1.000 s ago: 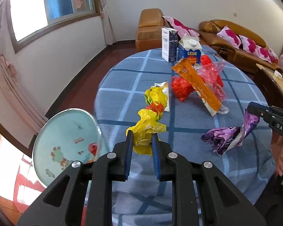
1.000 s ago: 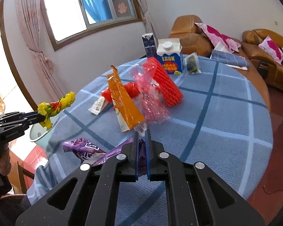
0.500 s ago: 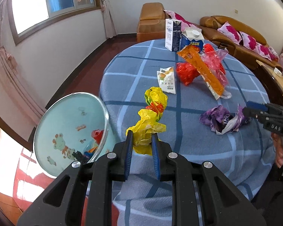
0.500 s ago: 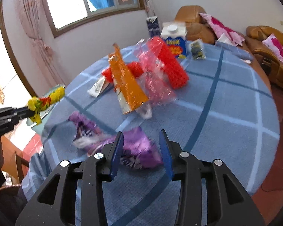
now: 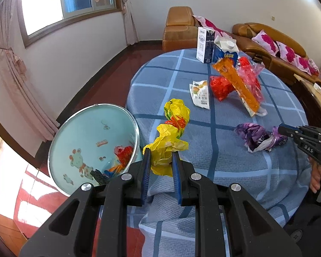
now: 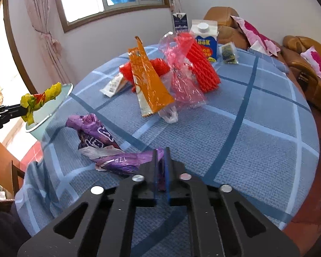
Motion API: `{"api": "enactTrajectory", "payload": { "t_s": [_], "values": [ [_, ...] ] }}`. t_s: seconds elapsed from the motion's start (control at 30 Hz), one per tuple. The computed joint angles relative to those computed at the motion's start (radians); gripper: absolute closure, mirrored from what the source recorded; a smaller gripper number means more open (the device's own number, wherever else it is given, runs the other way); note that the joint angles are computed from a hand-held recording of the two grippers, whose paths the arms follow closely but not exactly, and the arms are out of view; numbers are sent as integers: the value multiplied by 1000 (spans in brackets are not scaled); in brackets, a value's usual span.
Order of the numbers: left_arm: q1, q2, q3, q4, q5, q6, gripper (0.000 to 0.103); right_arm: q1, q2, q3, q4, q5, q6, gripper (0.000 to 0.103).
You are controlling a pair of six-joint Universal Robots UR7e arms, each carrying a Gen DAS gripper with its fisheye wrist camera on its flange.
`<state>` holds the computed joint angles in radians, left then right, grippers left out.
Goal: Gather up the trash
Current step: 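Carry the yellow wrapper in the left tool and purple wrapper in the right tool to the bucket, then open both tools over the bucket to drop the yellow and purple wrappers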
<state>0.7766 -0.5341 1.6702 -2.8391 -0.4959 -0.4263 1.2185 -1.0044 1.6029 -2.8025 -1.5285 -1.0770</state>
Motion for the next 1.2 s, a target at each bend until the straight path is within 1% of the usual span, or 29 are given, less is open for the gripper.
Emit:
{"api": "enactTrajectory", "payload": {
  "t_s": [0.13, 0.2, 0.33, 0.5, 0.53, 0.57, 0.63, 0.77, 0.83, 0.93, 1.2],
  "values": [
    [-4, -22, 18, -7, 23, -7, 84, 9, -25, 25, -25, 57, -13, 101],
    [-6, -37, 31, -7, 37, -14, 84, 21, -31, 17, -6, 85, -5, 101],
    [-6, -70, 62, 9, 75, -48, 84, 55, -18, -17, 25, 117, 12, 101],
    [4, -116, 104, 71, 129, -126, 84, 108, 12, -50, 37, 148, 25, 101],
    [7, -122, 109, 89, 140, -141, 84, 117, 19, -57, 41, 150, 30, 101],
    [11, -131, 112, 136, 163, -179, 84, 127, 29, -69, 51, 153, 37, 101],
    [19, -145, 118, 204, 187, -236, 84, 152, 52, -84, 50, 156, 39, 101],
    [36, -181, 129, 333, 201, -349, 84, 190, 96, -108, 48, 153, 34, 101],
    [41, -192, 133, 373, 204, -391, 84, 207, 121, -121, 47, 151, 29, 101],
    [48, -206, 129, 472, 228, -469, 84, 222, 149, -131, 42, 148, 18, 101],
    [64, -221, 113, 633, 231, -588, 84, 264, 217, -152, 25, 124, -19, 101]
  ]
}}
